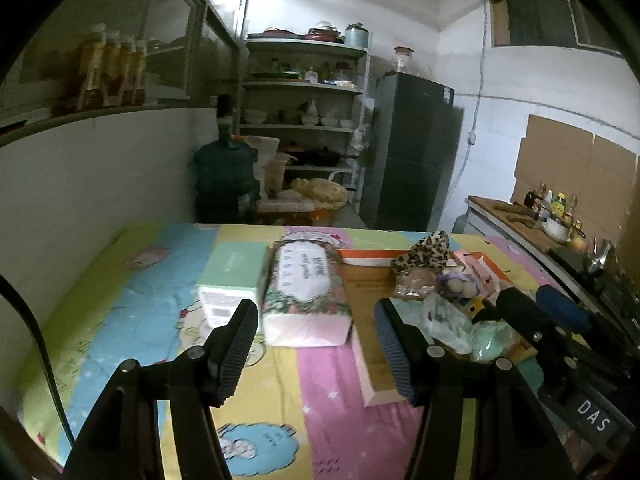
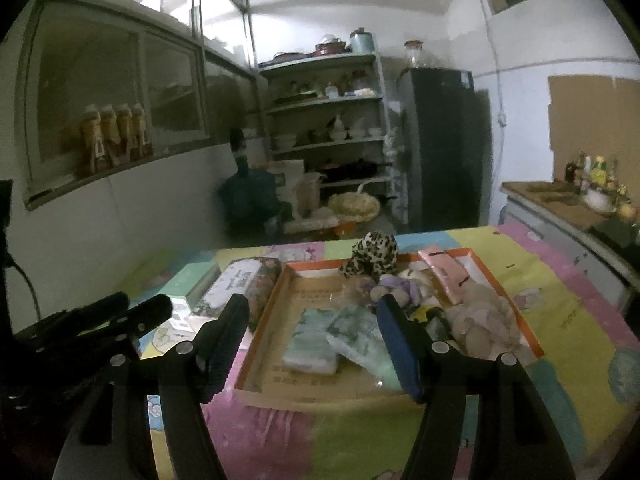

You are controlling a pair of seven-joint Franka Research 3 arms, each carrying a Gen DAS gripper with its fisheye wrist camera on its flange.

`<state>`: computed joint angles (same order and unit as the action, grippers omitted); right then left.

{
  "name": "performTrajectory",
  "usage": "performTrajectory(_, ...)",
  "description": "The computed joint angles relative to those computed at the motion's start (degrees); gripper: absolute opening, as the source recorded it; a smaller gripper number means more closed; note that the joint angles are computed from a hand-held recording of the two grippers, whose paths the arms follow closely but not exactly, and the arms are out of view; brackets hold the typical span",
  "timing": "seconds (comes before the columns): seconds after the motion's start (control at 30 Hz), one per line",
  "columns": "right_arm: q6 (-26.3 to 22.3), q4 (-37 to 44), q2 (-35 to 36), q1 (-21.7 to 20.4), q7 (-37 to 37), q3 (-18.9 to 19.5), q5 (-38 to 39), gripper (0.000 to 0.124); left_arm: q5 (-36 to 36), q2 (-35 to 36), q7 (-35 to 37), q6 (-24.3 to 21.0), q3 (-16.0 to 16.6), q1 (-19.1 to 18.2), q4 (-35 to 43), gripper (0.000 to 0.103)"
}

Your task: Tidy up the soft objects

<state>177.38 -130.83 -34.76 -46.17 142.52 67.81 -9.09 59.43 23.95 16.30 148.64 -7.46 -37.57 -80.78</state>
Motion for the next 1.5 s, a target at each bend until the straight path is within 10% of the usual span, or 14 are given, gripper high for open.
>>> performTrajectory(0.6, -4.0, 0.0, -7.7, 4.7, 4.4, 1.5, 1.7, 0.068, 11.7, -13.7, -14.7, -3.9, -5.2, 5.2, -17.4, 0.06)
performTrajectory(1.5, -5.8, -0.9, -10.0, 7.6, 7.1, -0.1, 0.5, 0.068, 14.6, -17.6, -17.0, -5.4, -9.1, 7.2, -21.9, 0.06)
